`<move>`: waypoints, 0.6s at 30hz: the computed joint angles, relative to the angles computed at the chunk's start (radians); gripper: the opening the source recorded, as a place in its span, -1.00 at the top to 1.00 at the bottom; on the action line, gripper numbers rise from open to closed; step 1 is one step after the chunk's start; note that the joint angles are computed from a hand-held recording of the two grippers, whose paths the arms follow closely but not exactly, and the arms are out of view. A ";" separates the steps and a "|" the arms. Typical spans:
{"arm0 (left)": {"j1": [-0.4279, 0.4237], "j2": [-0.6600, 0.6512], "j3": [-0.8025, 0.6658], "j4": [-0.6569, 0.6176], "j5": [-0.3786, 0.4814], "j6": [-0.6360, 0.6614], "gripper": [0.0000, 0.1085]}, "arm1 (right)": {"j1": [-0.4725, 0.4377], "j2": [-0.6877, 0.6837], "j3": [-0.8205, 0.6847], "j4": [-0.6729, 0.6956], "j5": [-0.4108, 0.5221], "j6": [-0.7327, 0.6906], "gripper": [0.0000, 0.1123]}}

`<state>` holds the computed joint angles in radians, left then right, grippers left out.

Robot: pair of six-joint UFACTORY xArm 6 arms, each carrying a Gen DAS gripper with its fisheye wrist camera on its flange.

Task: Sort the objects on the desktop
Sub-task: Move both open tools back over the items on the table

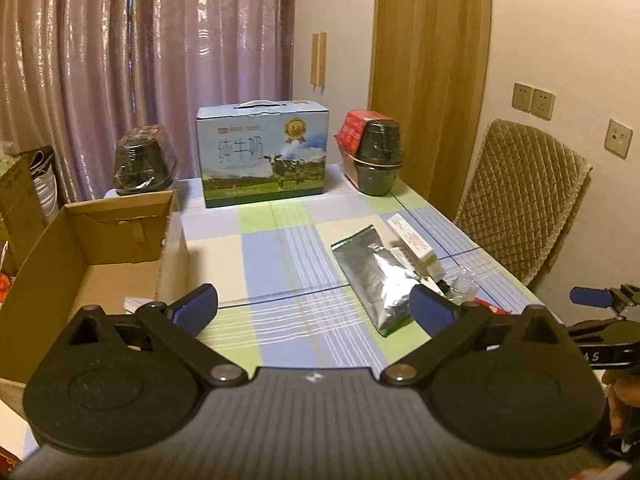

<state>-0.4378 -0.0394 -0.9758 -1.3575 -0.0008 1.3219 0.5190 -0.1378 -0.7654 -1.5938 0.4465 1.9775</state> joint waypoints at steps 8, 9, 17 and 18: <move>-0.035 0.016 0.018 0.144 -0.010 -0.147 -0.86 | -0.045 -0.027 0.040 -0.040 -0.024 0.046 -0.80; -0.038 0.021 0.019 0.176 -0.010 -0.180 -0.86 | -0.054 -0.028 0.042 -0.050 -0.032 0.054 -0.80; -0.072 0.069 0.020 0.426 -0.028 -0.442 -0.86 | -0.161 -0.034 0.058 -0.168 -0.117 0.095 -0.80; -0.076 0.074 0.022 0.458 -0.034 -0.469 -0.86 | -0.176 -0.034 0.060 -0.178 -0.130 0.097 -0.80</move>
